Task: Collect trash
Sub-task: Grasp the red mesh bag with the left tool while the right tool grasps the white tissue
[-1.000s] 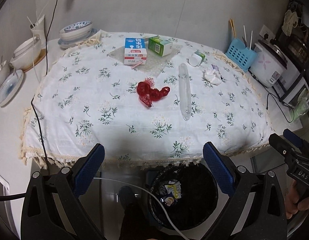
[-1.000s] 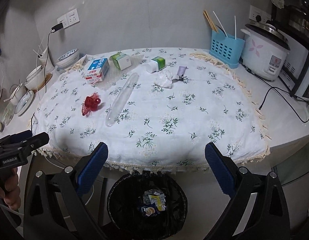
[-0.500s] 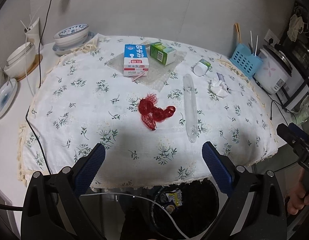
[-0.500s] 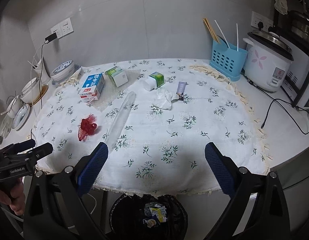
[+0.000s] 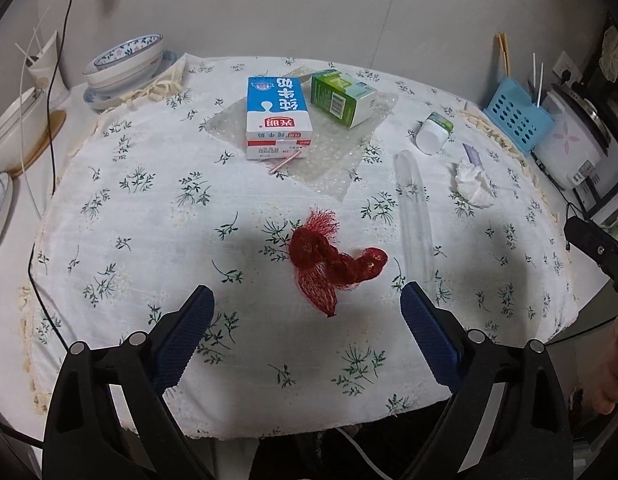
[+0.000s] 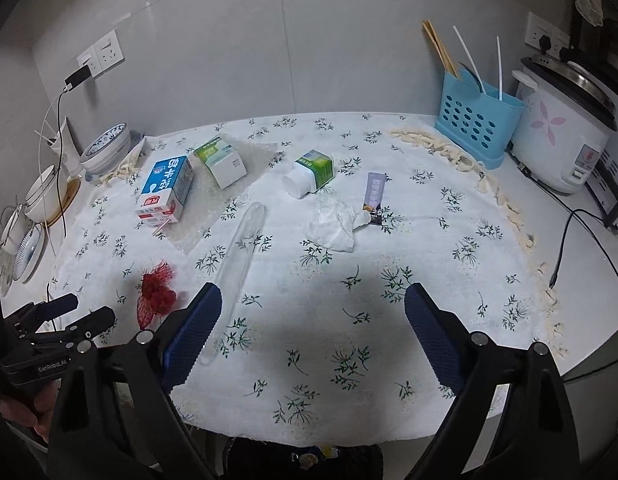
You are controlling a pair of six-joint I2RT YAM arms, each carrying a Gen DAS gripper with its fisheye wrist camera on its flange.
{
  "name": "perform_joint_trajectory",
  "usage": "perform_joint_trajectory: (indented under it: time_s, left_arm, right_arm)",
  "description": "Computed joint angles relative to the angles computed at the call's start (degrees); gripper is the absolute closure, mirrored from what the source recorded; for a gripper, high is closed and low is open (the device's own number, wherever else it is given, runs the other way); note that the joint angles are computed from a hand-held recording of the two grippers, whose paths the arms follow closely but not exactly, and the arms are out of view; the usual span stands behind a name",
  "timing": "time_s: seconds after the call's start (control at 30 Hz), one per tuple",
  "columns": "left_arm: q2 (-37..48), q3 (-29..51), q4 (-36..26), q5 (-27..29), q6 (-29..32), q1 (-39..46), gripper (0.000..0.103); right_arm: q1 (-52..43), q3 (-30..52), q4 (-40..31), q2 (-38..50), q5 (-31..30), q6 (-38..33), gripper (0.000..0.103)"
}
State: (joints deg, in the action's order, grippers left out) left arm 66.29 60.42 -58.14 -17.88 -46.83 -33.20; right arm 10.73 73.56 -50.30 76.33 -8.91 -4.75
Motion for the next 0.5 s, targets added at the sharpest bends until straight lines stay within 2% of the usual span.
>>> perform_joint_trajectory:
  time_s: [0.27, 0.5]
  left_arm:
    - [6.8, -1.2, 6.4, 5.5, 6.7, 7.7, 0.018]
    - [12.6, 0.0, 8.2, 7.7, 9.1, 10.1, 0.028]
  right_arm:
    - [1.3, 6.3, 1.7, 11.5, 0.9, 1.5, 0.023]
    - [1.3, 14.1, 1.8, 22.6, 1.0, 2.8, 0.03]
